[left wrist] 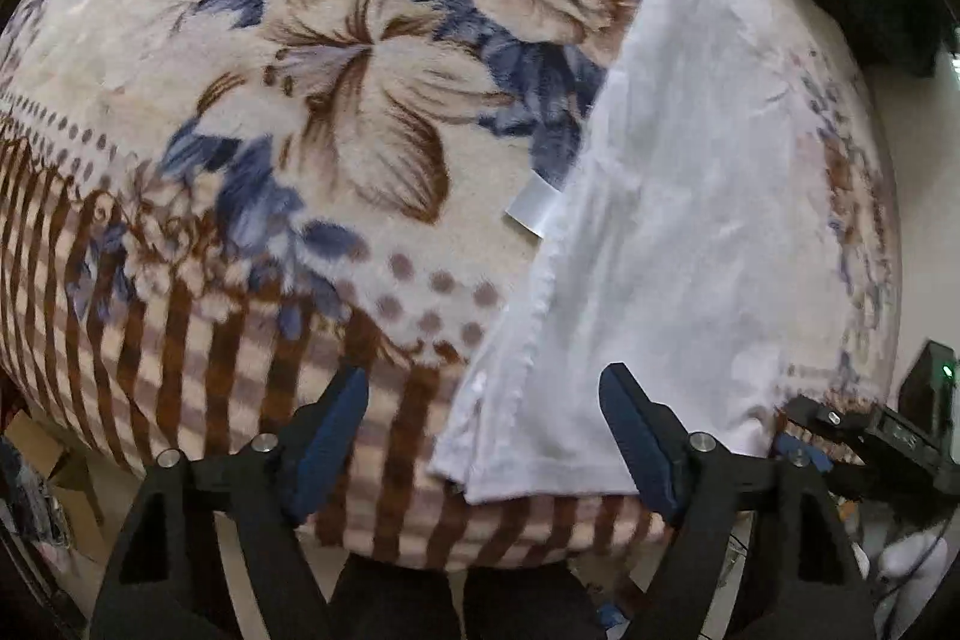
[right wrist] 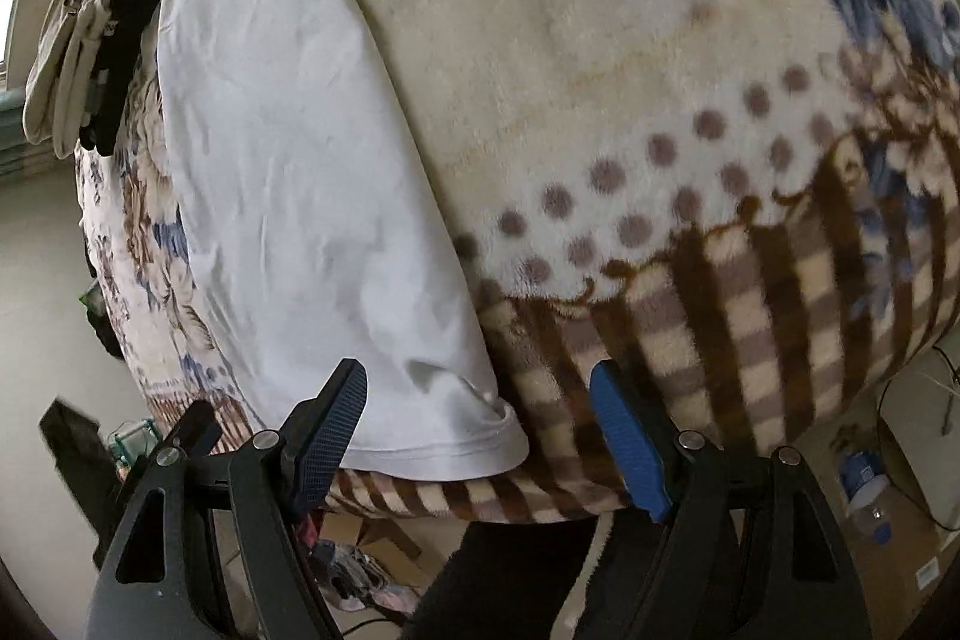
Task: Fold small clothes
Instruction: 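Fold the collar end toward the hem with both grippers and release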
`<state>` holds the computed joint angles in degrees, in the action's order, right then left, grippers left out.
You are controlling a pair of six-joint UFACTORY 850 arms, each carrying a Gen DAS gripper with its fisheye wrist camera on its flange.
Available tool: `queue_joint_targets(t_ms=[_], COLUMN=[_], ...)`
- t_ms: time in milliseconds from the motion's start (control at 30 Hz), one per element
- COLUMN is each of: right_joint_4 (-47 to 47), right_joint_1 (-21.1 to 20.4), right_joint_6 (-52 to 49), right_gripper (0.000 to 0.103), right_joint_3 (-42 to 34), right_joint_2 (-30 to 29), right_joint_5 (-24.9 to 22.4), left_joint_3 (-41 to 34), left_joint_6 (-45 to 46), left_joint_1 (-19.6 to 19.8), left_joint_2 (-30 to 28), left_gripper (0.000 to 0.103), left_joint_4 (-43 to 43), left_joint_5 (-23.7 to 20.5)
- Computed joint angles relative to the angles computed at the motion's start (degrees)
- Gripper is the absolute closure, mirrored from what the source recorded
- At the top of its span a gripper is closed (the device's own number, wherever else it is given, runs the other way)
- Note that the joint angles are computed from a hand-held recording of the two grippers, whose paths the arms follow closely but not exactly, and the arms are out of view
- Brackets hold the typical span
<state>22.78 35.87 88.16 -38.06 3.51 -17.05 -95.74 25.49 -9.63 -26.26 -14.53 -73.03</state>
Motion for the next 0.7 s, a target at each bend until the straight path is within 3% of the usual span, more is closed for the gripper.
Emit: queue_joint_targets(t_ms=[100,200,267,300,333,433,700], right_joint_4=[-4.1,-2.3,-2.3,-2.5,-2.3,-2.2,-0.7], right_joint_1=[0.3,-1.2,-1.5,-1.6,-1.7,-1.9,-1.6], right_joint_6=[3.0,-0.9,-1.2,-1.1,-1.3,-0.6,-1.8], right_gripper=[0.025,0.025,0.025,0.025,0.025,0.025,0.025], right_joint_3=[-1.2,-2.8,-3.1,-3.2,-3.2,-3.1,-2.3], right_joint_2=[-0.6,-1.9,-2.2,-2.4,-2.5,-2.7,-2.8], right_joint_5=[-0.5,-1.5,-1.4,-1.5,-1.5,-1.4,-0.5], left_joint_3=[1.9,3.1,4.1,4.2,4.5,5.4,2.4], left_joint_6=[3.2,4.3,5.1,5.1,5.6,7.3,9.5], left_joint_1=[0.0,-0.8,-1.2,-1.6,-1.7,-1.7,1.8], left_joint_2=[1.2,0.8,0.7,0.2,0.1,1.2,1.5], left_gripper=[0.046,0.049,0.068,0.091,0.096,0.102,0.102], left_joint_4=[-0.6,-0.4,-0.1,-0.5,-0.8,-2.9,-4.8], left_joint_5=[-0.9,-1.2,-0.6,-0.8,-0.9,0.6,-0.5])
